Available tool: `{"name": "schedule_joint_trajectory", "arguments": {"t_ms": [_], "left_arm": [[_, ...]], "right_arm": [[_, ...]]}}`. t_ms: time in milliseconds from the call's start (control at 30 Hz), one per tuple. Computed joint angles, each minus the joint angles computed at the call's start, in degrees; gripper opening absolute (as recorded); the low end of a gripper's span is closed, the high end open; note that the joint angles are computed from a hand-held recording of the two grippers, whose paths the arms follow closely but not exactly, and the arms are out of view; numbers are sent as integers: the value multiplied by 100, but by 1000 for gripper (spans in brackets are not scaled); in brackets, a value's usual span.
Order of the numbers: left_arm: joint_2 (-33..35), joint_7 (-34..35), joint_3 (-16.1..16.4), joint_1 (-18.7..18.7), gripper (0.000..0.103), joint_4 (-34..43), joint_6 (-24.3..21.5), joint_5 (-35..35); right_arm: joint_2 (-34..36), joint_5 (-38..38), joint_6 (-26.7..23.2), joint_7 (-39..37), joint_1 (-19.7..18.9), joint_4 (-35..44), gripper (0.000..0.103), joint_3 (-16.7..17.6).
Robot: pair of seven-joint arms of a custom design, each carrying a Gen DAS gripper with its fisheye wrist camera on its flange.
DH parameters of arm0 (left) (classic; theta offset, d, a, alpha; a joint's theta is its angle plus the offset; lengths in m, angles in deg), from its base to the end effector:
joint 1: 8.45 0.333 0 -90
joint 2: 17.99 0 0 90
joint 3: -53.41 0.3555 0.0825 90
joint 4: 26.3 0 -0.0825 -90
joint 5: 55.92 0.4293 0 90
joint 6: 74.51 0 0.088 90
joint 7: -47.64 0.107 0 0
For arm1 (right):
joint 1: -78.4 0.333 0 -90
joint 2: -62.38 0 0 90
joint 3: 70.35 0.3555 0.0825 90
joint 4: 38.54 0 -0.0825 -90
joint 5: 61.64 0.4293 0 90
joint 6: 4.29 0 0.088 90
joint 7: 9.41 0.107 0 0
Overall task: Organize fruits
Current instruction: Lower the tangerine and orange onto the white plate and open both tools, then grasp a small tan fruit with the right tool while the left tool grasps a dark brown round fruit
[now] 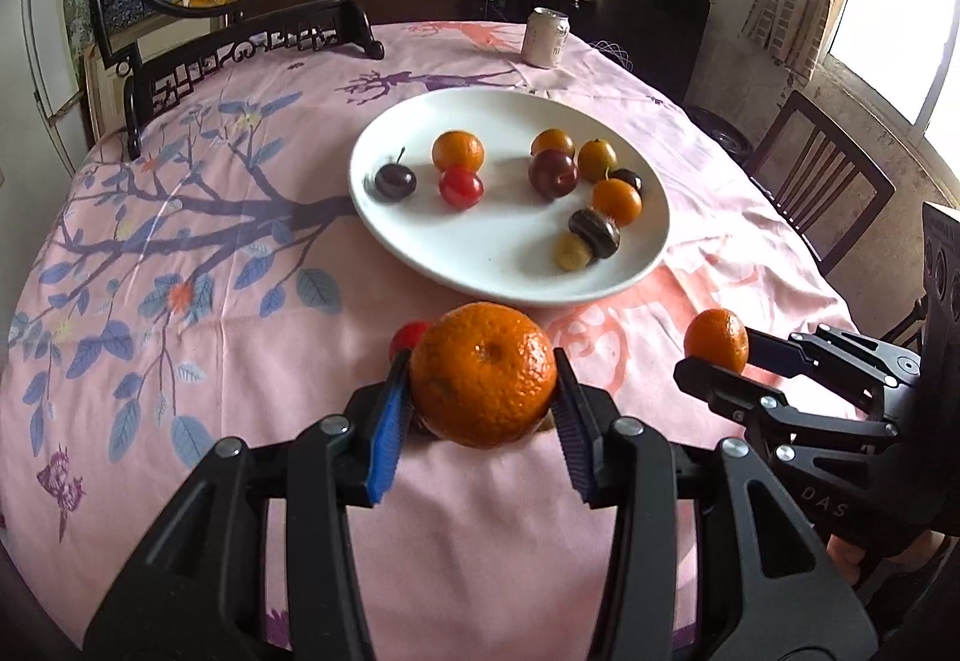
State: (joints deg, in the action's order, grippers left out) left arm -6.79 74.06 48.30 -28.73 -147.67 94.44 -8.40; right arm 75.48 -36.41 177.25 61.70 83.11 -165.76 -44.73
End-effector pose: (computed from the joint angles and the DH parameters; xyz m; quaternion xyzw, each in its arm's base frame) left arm 0.5599 -0.3173 0.3877 -0.6317 0.6940 -0.2872 0.1922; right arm 0.5660 0.2751 0.3645 -0.7679 0.5280 -0.1274 0.3396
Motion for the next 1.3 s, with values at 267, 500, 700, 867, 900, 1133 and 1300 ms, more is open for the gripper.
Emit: {"name": "schedule_joint_trajectory", "arguments": {"t_ms": [267, 500, 700, 867, 900, 1133, 1300], "left_arm": [[1245, 1571, -240, 240, 45, 1785, -792, -1376], [2277, 2229, 8, 22, 45, 3339, -1443, -2189], [2558, 2478, 121, -91, 46, 3743, -1552, -2529], [1999, 1860, 616, -448, 77, 2989, -951, -2122], [1787, 1626, 732, -535, 81, 2697, -739, -1937], [473, -611, 1533, -1352, 94, 866, -17, 21], [-38, -1727, 1521, -1418, 94, 68, 28, 1074]], "right_arm": [[753, -1605, -569, 1437, 1689, 1361, 38, -2212], [1709, -2441, -1322, 2171, 1825, 2824, 38, -2604], [1907, -2597, -1441, 2248, 1598, 3070, 39, -2380], [1515, -2816, -1066, 2596, 1706, 2545, 60, -2547], [1363, -2817, -968, 2552, 1642, 2345, 61, -2470], [241, -2570, -75, 2408, 1350, 603, 66, -2006], [-98, -2024, 192, 2069, 555, -51, 66, -992]]}}
